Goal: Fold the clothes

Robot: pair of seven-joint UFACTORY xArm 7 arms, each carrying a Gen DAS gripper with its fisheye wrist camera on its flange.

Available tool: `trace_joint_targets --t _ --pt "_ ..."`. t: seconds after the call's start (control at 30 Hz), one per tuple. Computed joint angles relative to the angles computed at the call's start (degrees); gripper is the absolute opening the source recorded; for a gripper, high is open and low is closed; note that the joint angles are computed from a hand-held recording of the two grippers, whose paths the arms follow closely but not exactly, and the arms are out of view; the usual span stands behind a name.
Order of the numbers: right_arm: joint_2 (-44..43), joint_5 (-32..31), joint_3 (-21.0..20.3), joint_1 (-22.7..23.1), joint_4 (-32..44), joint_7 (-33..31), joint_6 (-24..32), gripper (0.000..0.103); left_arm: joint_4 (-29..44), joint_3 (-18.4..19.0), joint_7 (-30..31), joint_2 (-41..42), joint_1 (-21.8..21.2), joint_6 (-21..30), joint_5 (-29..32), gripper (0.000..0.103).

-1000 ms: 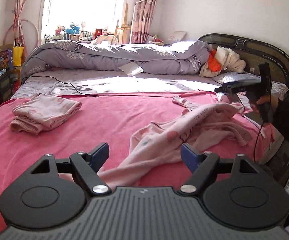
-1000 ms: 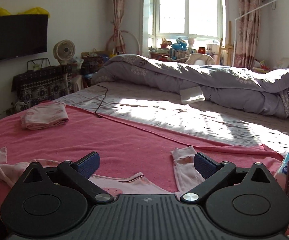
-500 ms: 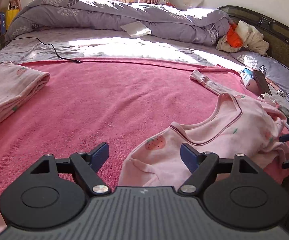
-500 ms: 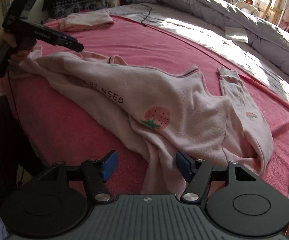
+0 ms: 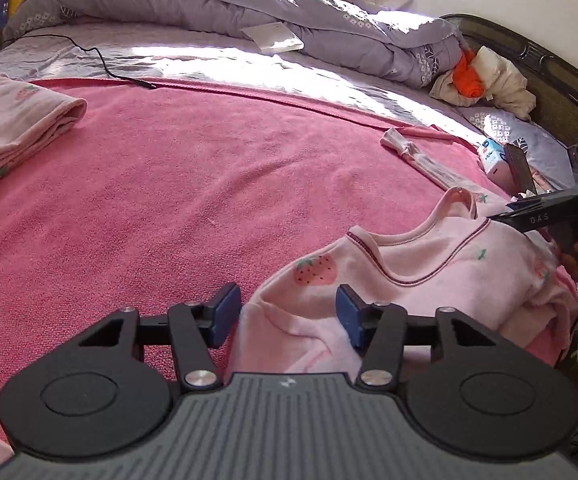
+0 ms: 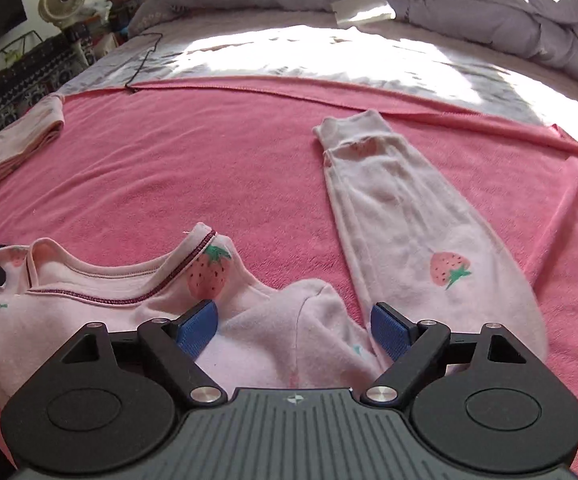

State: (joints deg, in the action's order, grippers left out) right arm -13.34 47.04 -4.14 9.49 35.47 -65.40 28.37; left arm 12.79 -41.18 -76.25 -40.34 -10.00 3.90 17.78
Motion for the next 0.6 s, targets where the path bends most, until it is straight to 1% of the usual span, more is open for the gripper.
trace_joint_targets --t 0.03,0.07,0.1,0.13,0.17,0.2,0.23,0.27,0.33,0.37,0.4,0.43,0.53,0.6 --pt "-0.8 2.8 -0.4 0.8 -1.4 -2.6 -1.5 0.078 0.2 -0.9 -0.3 -0.1 0.8 0.2 0.2 0.047" --pt "-2.4 5.9 -1.0 1.9 -3.1 -6.1 -2.7 0.072 0.4 -1.9 -0.7 -0.3 1.7 0.4 0.5 0.042" --pt "-3.6 7.1 -1.6 2.3 -3.9 -7.9 -2.4 0.059 0.6 -3.0 -1.2 -0.5 2.6 0.1 0.8 0.03" --pt "-5.6 8.2 -1.5 2.7 -5.4 -9.2 -3.9 0.048 0.6 -3.5 -1.4 -0.6 3.1 -0.5 1.1 0.018" --pt "-7.6 9.3 -1.6 3.5 -6.9 -10.5 -5.5 0.041 0.6 -4.1 -1.9 -1.1 3.1 -0.3 1.1 0.014" --pt "-9.4 10.6 -1.9 4.6 -8.3 -12.4 -7.8 0.027 0.7 -4.6 -2.3 -1.6 3.1 -0.1 1.1 0.012" --pt "-10.9 12.0 -2.4 6.0 -9.4 -14.2 -10.2 0.02 0.8 -4.7 -2.6 -2.7 2.6 0.9 1.1 0.01" --pt "-12.7 14.5 -3.3 8.3 -10.6 -16.8 -13.5 0.02 0.9 -4.8 -2.9 -3.7 2.1 2.0 1.2 0.01" --pt "-15.9 17.2 -5.7 11.9 -11.9 -20.0 -16.6 0.016 1.3 -4.5 -3.3 -5.7 1.2 4.2 1.6 0.01" --pt "-17.4 18.2 -6.9 13.7 -12.1 -21.4 -18.2 0.015 1.5 -4.3 -3.5 -6.8 0.8 5.3 1.9 0.01" --pt "-18.7 18.4 -7.9 14.8 -12.3 -21.9 -19.3 0.015 2.0 -4.1 -3.6 -8.3 0.5 7.5 2.3 0.009" --pt "-19.8 17.6 -8.7 15.2 -12.4 -21.4 -19.4 0.015 2.5 -4.0 -3.7 -9.8 0.2 9.6 2.8 0.005" --pt "-23.8 14.6 -9.8 15.5 -13.6 -19.5 -19.8 0.014 2.8 -3.1 -4.8 -14.8 -2.5 14.1 3.8 0.005" --pt "-27.2 11.9 -10.0 14.6 -15.2 -18.3 -19.7 0.014 2.3 -2.3 -5.0 -17.0 -5.0 15.6 4.3 0.005"
